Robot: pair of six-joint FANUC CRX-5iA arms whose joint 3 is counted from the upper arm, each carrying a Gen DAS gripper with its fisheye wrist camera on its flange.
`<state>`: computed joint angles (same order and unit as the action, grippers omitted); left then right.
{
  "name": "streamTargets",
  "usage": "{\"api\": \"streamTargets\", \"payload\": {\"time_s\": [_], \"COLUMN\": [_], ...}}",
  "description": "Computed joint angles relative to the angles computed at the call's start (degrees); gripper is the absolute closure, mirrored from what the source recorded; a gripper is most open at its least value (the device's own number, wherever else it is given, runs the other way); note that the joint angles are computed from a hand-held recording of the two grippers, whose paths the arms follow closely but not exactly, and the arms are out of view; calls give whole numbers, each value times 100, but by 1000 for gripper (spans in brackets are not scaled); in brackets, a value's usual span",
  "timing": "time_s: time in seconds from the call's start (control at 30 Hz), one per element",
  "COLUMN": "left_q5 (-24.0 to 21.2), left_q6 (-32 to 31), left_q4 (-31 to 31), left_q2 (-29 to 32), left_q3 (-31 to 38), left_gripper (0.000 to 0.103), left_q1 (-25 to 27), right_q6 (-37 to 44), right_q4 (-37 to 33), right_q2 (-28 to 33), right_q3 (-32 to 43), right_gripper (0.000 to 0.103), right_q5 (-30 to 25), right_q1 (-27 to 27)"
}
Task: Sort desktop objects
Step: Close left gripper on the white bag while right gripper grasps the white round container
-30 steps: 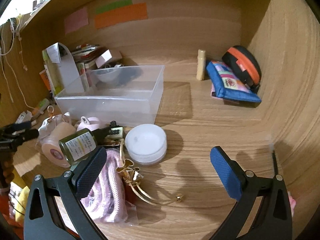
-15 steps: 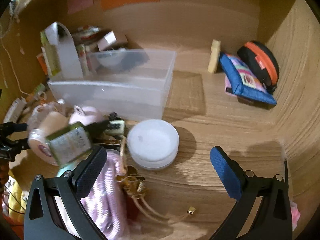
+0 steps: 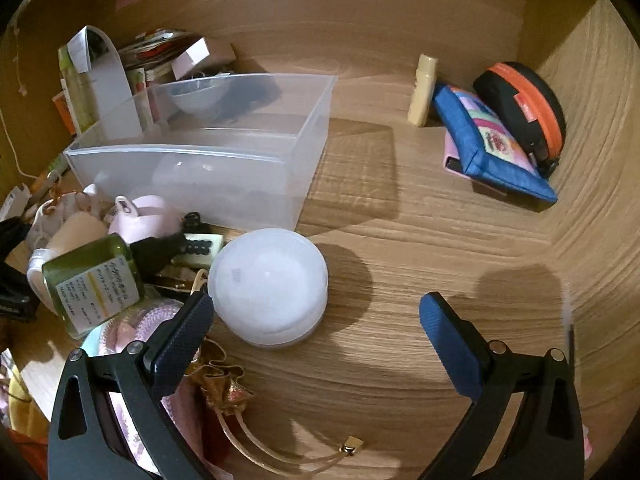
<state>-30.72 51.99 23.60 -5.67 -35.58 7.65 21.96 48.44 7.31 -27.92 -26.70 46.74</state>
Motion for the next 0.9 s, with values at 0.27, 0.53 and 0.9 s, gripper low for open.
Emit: {"api": "streamTargets", "payload": {"time_s": [0.27, 0.53, 0.9], "left_q5": [101, 80, 536], "left_q6": [-840, -954, -553], "left_q4": [667, 130, -561], "left_q2": [-67, -429, -939], "left_q3": [-237, -225, -276], "left_gripper": [12, 49, 56], "left_q1": [126, 241, 442], "right_q6": [1131, 2272, 1975], "right_q4": [-1190, -2549, -2028], "right_q2": [309, 542, 511], "right_q3": [586, 1158, 944], "right_gripper": [6, 19, 40], "right_q5": [-154, -267, -121], "right_q1": [27, -61, -31]}}
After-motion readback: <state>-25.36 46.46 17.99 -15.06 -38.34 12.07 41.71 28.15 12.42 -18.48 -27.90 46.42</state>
